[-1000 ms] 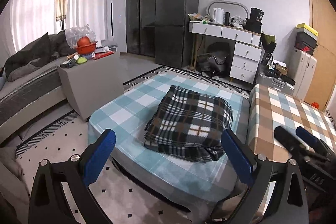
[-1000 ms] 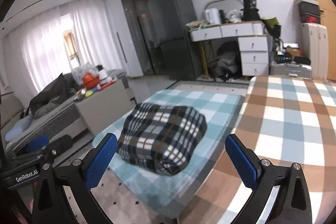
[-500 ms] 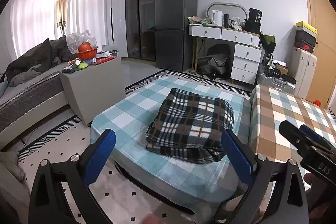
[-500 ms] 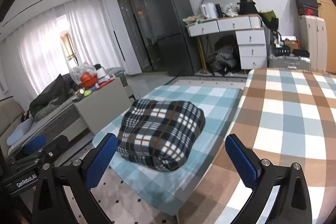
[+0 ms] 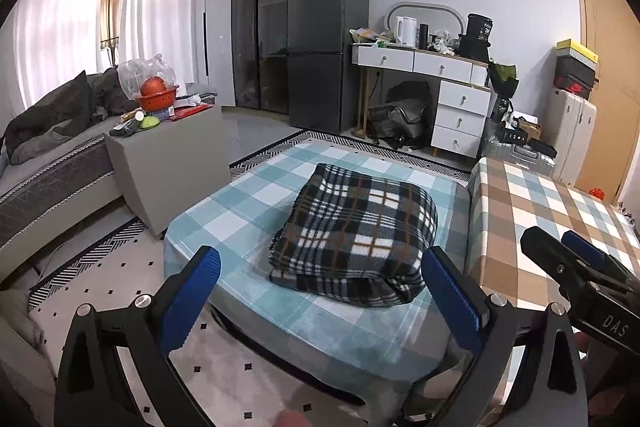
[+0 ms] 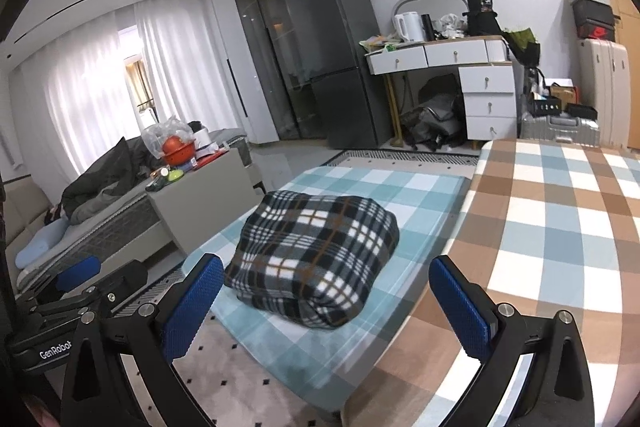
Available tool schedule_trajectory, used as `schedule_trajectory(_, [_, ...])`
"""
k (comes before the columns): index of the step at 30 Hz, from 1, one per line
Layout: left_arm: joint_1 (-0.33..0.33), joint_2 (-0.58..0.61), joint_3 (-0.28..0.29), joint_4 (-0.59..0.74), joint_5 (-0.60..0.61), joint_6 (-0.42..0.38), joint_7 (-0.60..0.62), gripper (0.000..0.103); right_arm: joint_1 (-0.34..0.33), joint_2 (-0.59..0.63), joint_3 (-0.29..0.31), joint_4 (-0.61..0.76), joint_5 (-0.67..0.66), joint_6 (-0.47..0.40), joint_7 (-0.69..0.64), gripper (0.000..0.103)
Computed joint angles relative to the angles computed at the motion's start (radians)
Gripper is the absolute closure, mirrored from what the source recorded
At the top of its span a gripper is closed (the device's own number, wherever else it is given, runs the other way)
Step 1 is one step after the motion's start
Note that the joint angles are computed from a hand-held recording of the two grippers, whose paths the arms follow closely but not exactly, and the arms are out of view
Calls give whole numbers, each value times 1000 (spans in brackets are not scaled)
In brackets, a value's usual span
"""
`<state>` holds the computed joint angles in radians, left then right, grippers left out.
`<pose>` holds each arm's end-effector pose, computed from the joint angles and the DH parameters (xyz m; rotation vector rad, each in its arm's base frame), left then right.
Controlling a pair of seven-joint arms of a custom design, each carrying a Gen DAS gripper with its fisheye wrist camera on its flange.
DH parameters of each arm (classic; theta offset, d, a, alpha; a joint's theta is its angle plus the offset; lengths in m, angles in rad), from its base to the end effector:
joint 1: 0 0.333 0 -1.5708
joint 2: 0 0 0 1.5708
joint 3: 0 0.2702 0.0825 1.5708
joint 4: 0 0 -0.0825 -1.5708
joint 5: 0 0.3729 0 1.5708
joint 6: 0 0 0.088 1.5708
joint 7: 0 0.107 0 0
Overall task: Fold large clothes
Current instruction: 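Open both grippers and withdraw them from the placed bundle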
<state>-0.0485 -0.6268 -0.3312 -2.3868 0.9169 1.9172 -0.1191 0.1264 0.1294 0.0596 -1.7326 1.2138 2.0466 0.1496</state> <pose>0.3891 -0.1117 0.5429 -2.0260 0.5167 -0.3804 0.5941 0.1624 0.5079 -1.9506 0.4735 0.0352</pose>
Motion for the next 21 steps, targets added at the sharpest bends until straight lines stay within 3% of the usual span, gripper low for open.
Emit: schedule_trajectory(21, [-3,-3,-3,-4,15,-6,-7,5,3,-11,-4,-12,15,3,-24,0])
